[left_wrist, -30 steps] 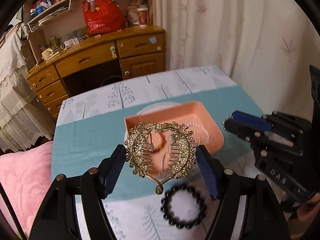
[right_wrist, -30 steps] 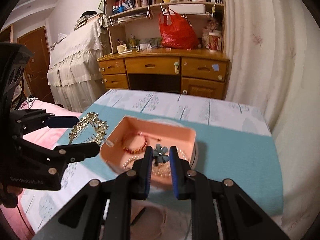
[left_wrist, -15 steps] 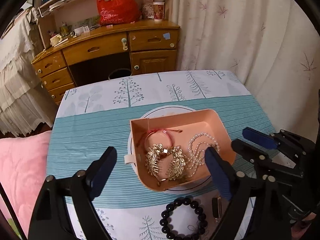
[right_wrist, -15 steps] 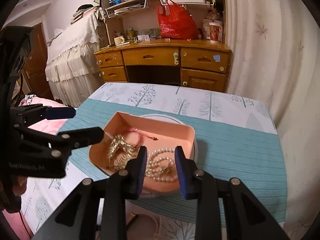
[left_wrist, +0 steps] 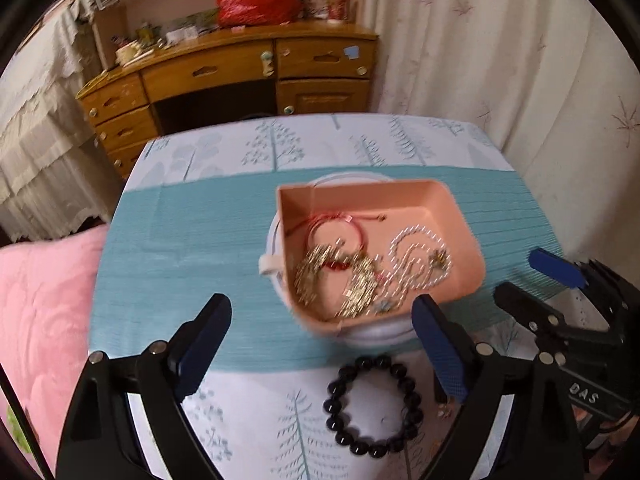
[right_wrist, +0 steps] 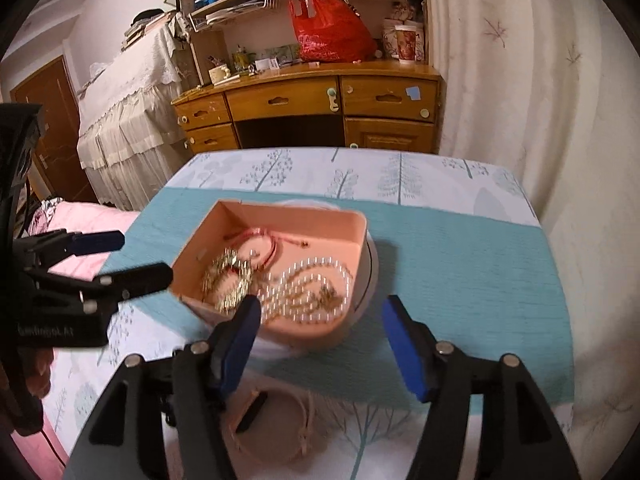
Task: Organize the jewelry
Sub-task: 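Carry the gold hair comb with the left tool into the pink box and open, then grasp the gold coin pendant with the right tool while the left tool grasps the black bracelet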
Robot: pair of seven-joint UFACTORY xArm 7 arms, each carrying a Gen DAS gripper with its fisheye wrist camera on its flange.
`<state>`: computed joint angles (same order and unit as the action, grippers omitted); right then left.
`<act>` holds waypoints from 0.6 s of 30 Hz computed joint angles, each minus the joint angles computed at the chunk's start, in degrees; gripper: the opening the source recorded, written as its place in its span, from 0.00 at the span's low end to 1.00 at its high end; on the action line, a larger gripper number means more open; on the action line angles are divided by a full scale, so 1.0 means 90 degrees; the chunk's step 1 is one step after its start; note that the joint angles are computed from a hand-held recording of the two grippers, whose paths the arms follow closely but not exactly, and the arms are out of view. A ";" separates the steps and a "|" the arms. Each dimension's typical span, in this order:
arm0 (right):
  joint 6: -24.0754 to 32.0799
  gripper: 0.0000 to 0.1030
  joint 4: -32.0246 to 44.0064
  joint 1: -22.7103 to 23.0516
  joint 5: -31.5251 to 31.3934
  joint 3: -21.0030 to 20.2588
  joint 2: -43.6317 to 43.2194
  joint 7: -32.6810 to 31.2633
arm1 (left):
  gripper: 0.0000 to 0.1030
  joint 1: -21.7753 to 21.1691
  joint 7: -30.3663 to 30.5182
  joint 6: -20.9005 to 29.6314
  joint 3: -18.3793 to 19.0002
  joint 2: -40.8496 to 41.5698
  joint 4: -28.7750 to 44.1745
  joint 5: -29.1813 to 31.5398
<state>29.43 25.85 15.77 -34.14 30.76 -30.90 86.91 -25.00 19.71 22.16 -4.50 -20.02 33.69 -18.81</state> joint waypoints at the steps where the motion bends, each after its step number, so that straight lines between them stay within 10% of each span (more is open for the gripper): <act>1: 0.0070 0.63 -0.0011 0.0106 0.0100 0.0015 0.0016 -0.0008 | 0.88 0.0025 -0.0015 0.0072 0.0013 -0.0048 -0.0056 0.0016; 9: 0.1061 0.66 0.0136 0.1238 0.1089 0.0268 0.0256 0.0306 | 0.88 0.0264 -0.0201 0.1188 0.0267 -0.0626 -0.0717 -0.0433; 18: 0.1465 0.66 0.0754 0.1968 0.0335 0.0661 0.1287 0.0788 | 0.88 0.0615 -0.1118 0.1086 -0.0083 -0.0683 -0.1012 0.0364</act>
<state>42.61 32.63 33.48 -31.12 36.71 -19.32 94.00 -19.47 9.65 31.93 -5.25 -26.17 24.58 -15.54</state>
